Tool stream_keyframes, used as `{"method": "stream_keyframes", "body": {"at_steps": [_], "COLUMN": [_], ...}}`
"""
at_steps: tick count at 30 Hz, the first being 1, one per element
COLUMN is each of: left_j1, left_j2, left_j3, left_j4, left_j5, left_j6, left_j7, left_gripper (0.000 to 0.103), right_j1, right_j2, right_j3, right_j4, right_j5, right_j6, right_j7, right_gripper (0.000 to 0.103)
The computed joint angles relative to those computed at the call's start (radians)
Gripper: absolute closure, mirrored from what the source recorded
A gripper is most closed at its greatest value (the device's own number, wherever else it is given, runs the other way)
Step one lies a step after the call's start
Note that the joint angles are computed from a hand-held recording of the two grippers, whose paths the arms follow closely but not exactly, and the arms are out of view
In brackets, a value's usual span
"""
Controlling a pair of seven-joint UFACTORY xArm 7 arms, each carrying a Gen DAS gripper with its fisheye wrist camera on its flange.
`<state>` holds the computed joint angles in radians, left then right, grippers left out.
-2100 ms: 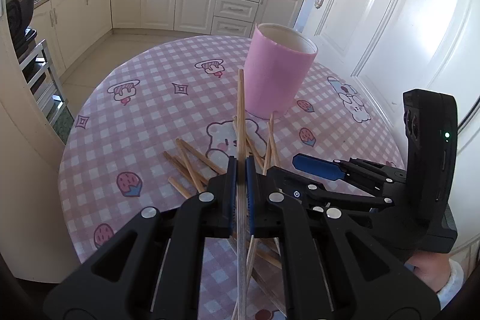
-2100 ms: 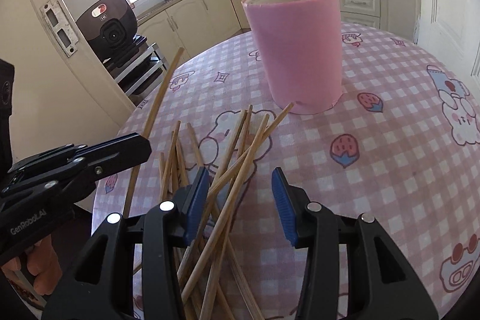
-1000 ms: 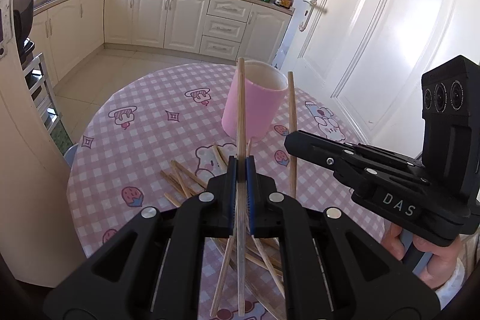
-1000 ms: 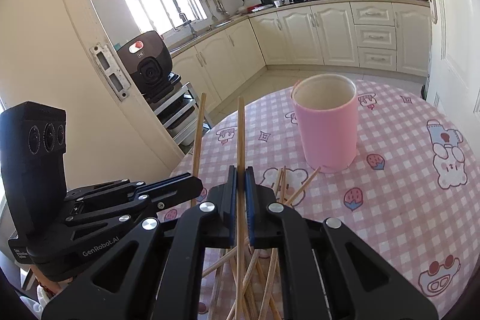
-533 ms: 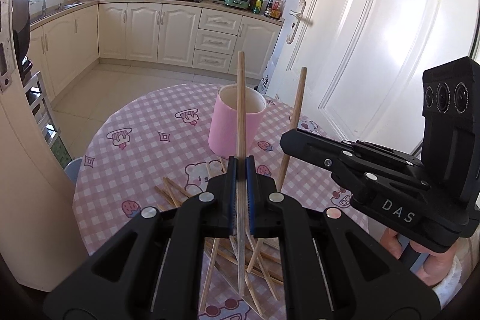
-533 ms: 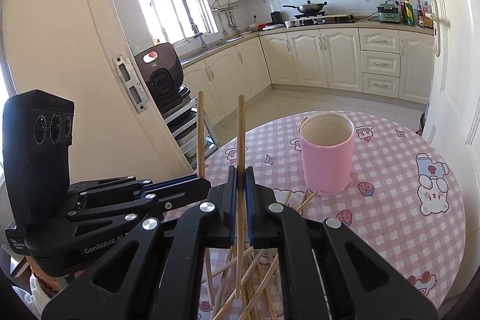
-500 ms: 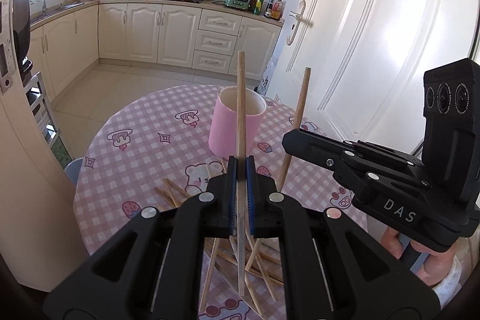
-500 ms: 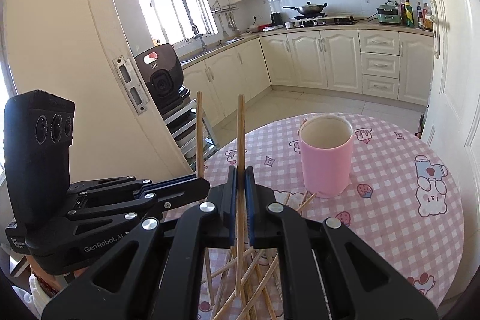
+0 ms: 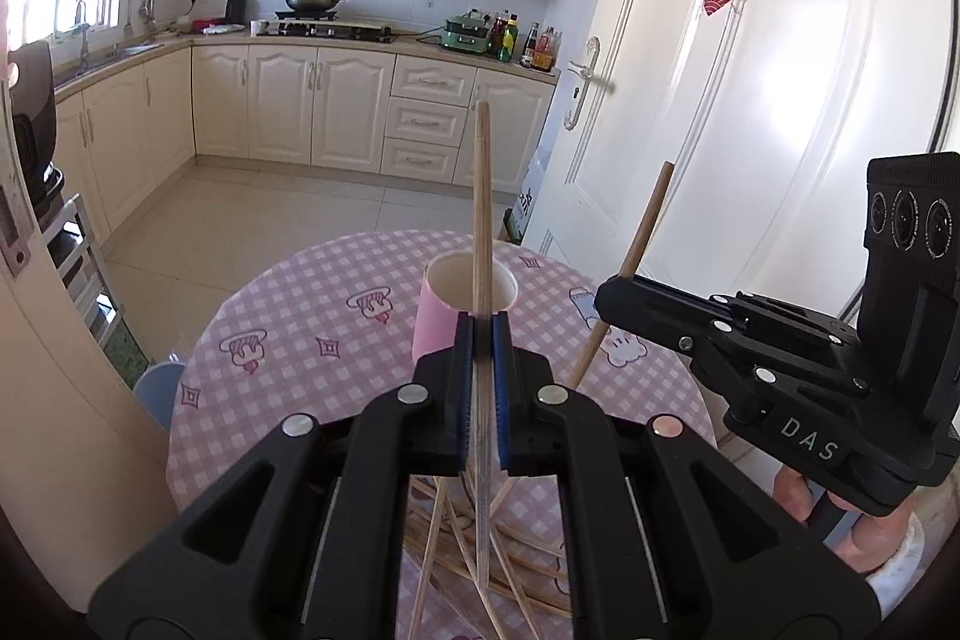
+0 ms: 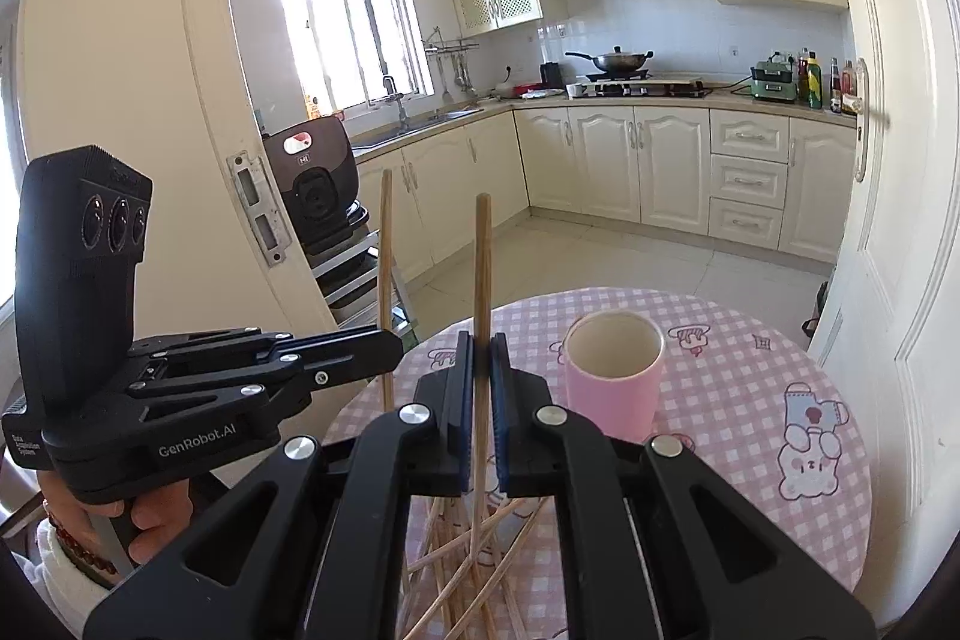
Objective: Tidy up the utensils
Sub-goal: 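Carry the held sticks upright with both grippers and lower them into the pink cup, then open both grippers to release the sticks into the cup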
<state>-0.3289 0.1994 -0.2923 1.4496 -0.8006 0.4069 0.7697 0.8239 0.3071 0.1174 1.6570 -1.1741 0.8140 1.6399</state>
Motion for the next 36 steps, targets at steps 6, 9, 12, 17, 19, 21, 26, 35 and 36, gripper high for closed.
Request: {"method": "stream_keyframes", "body": {"at_steps": [6,9,12,17,19,21,26,35,36], "left_j1": [-0.05,-0.085,-0.104,-0.113,-0.126,-0.108,-0.112,-0.103,-0.106], "left_j2": [0.118,0.189,0.266,0.389,0.428,0.466,0.528,0.557,0.551], "left_j3": [0.009,0.026,0.024,-0.011,-0.007,-0.049,-0.059,-0.058,-0.048], "left_j4": [0.171,0.27,0.381,0.524,0.559,0.586,0.622,0.588,0.572], "left_j5": [0.166,0.277,0.35,0.421,0.454,0.472,0.543,0.597,0.601], "left_j6": [-0.083,-0.138,-0.178,-0.281,-0.314,-0.329,-0.303,-0.251,-0.259], "left_j7": [-0.153,-0.257,-0.336,-0.401,-0.431,-0.429,-0.475,-0.497,-0.502], "left_gripper": [0.097,0.097,0.097,0.097,0.097,0.097,0.096,0.096,0.096], "right_j1": [-0.028,-0.046,-0.055,-0.052,-0.061,-0.068,-0.092,-0.11,-0.11], "right_j2": [-0.026,-0.021,-0.009,0.017,0.024,0.034,0.047,0.06,0.062], "right_j3": [-0.017,-0.02,-0.029,-0.054,-0.058,-0.062,-0.065,-0.071,-0.072], "right_j4": [0.016,0.042,0.077,0.112,0.11,0.107,0.076,0.026,0.025], "right_j5": [-0.042,-0.058,-0.074,-0.129,-0.135,-0.13,-0.087,-0.017,-0.009], "right_j6": [0.04,0.052,0.075,0.12,0.112,0.102,0.055,0.004,0.004], "right_j7": [-0.021,-0.032,-0.05,-0.04,-0.032,-0.026,-0.019,-0.011,-0.016], "right_gripper": [0.099,0.099,0.099,0.099,0.099,0.099,0.099,0.099,0.099]}}
